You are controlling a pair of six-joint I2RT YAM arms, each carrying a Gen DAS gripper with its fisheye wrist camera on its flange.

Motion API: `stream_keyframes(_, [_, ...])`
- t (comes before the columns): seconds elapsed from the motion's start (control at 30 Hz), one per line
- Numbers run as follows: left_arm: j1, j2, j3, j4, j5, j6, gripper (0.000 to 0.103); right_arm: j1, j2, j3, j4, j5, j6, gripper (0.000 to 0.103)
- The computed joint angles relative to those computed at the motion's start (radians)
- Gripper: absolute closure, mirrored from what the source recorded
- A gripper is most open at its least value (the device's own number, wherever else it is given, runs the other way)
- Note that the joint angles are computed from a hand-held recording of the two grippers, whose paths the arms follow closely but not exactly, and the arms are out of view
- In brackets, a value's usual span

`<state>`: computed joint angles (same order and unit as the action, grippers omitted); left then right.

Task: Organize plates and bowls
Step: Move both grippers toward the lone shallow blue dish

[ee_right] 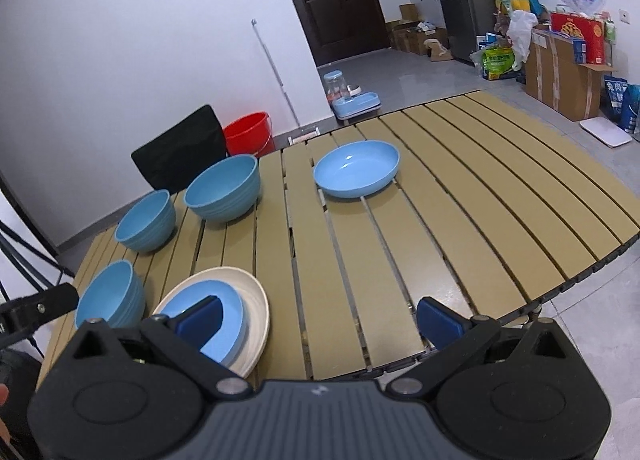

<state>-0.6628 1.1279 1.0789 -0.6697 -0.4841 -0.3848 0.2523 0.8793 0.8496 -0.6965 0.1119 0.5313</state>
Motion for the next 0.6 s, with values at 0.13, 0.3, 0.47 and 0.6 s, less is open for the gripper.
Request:
stream_keyframes(0.13, [-0.043,0.024,0.015,-0.01,-0.033,-0.012,0.0,-0.043,-0.019,-0.01,-0.018,0.004,-0.006,0.0])
stream_keyframes(0.3, [-0.087,0.056,0.029,-0.018,-0.061,-0.035,0.0,-0.108,-0.043,-0.028,-0.016,-0.027,-0.039,0.0])
stream_keyframes(0.47, [-0.095,0.102,0.052,-0.004,-0.063,-0.028,0.0,-0.165,-0.059,-0.051,0.006,-0.041,-0.062,0.0])
stream_keyframes(0.6, [-0.097,0.15,0.08,0.01,-0.061,-0.023,0.0,-0.203,-0.042,-0.062,0.03,-0.056,-0.086,0.0])
